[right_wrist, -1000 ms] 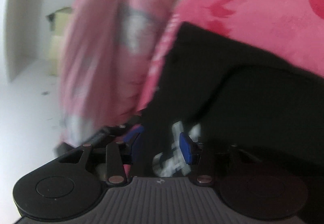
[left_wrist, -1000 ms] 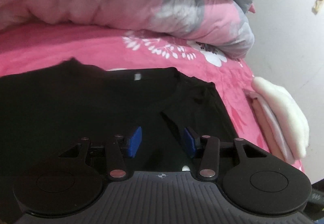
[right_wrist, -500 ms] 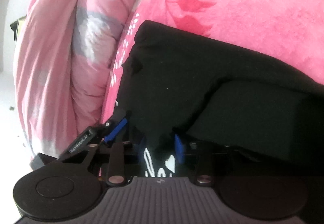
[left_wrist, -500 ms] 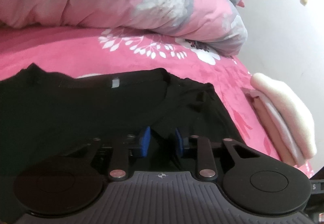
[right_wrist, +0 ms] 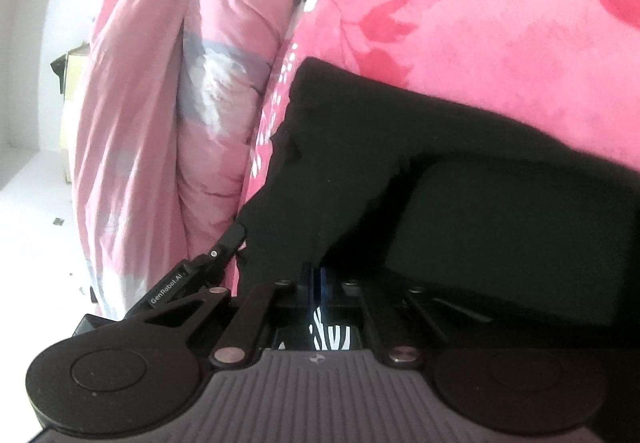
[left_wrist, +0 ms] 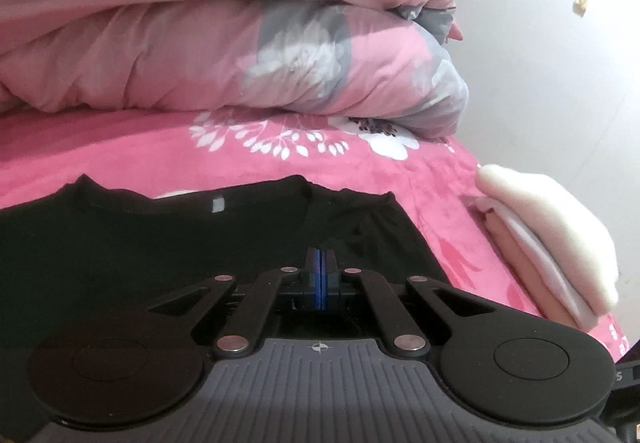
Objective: Fold clothes
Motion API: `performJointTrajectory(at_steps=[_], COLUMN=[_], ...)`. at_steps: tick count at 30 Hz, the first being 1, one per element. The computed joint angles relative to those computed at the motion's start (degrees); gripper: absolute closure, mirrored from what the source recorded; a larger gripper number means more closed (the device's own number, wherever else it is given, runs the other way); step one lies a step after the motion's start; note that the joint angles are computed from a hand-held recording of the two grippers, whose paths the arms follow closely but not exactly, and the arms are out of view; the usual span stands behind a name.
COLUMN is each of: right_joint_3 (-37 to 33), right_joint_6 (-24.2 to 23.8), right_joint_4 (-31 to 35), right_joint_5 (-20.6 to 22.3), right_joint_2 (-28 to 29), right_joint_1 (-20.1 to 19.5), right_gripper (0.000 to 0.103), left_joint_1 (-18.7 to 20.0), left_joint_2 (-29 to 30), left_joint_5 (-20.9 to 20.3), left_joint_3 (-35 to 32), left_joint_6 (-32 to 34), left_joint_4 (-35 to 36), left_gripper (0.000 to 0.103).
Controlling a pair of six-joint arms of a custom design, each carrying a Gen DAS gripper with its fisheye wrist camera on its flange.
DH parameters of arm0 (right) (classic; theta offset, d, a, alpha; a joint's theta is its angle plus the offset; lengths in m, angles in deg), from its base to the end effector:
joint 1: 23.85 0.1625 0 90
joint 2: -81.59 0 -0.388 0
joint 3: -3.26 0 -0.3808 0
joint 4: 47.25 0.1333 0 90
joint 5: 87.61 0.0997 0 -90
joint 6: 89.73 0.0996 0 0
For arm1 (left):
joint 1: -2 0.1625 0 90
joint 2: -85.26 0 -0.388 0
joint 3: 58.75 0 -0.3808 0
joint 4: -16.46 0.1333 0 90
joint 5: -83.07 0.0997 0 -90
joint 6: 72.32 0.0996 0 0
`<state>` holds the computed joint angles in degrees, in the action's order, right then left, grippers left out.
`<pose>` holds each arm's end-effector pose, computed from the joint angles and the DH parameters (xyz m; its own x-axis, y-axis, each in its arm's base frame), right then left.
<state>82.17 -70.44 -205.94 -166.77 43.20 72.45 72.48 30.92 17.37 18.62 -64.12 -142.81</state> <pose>0.2310 -0.7066 0.1169 -0.9442 0.1044 -0.3124 0.2280 0.8918 -0.3908 -0.0734 -0.7285 0.3380 -0.9156 0.1171 -0.3847 0.3654 0.6417 -0.6743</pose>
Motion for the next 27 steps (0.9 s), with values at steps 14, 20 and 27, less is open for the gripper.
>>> performJointTrajectory(at_steps=[14,20,27], right_joint_3=[0.9,4.6,-2.3], right_joint_6=[-7.7,-21.1,-34.2], right_joint_4=[4.7,2.2,-4.4], right_joint_5=[-5.8,-16.8,-20.9], right_joint_2=[-1.8,-6.6,-0.9], right_joint_1=[0.6,3.0,5.6], right_gripper=[0.095,0.092,0.092], left_joint_1=[0.5,-1.0,-4.5], left_joint_2=[1.1,-1.2,-0.8], left_joint_5=[8.5,10.3,6.6], left_joint_3=[0.8,6.1,11.2], left_joint_6=[3.4,11.5,27.3], left_joint_4=[1.0,-8.9,-6.2], left_gripper=[0.101,0.09,0.081])
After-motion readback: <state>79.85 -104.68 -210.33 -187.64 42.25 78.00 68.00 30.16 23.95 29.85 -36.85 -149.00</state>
